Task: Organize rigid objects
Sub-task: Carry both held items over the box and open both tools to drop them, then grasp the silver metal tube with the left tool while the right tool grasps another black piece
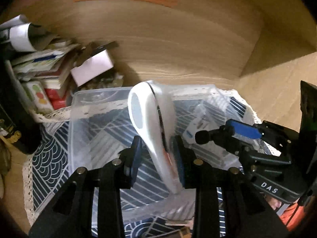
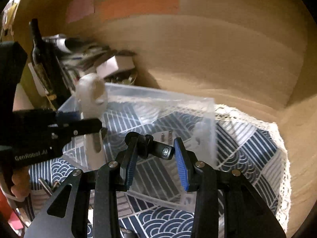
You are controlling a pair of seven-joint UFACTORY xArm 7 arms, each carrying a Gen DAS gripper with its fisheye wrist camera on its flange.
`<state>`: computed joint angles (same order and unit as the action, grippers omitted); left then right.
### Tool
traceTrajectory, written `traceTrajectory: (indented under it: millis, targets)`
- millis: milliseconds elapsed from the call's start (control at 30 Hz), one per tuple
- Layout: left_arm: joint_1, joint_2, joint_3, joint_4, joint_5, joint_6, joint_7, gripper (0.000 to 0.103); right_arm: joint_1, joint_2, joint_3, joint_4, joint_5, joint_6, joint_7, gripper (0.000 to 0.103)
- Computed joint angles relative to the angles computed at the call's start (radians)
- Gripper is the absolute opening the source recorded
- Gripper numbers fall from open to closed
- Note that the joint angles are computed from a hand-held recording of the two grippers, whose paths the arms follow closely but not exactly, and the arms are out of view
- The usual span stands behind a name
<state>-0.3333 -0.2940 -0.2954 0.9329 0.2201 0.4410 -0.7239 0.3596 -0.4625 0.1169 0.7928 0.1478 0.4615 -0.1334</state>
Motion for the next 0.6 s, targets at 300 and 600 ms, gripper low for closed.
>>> traceTrajectory:
  millis: [300,600]
  targets:
    - [0.017,-0.045,-0.021,-0.026,0.045,0.040,-0.015,0.032,-0.005,0.047,0.026,0.030,-0.020,0.028,0.017,0.034]
    - [0.049,-0.141,-0.061,-0.052,0.094,0.081,-0.056,0.053,-0.027,-0.062,0.045,-0.035,-0.089,-0.020,0.069,0.053]
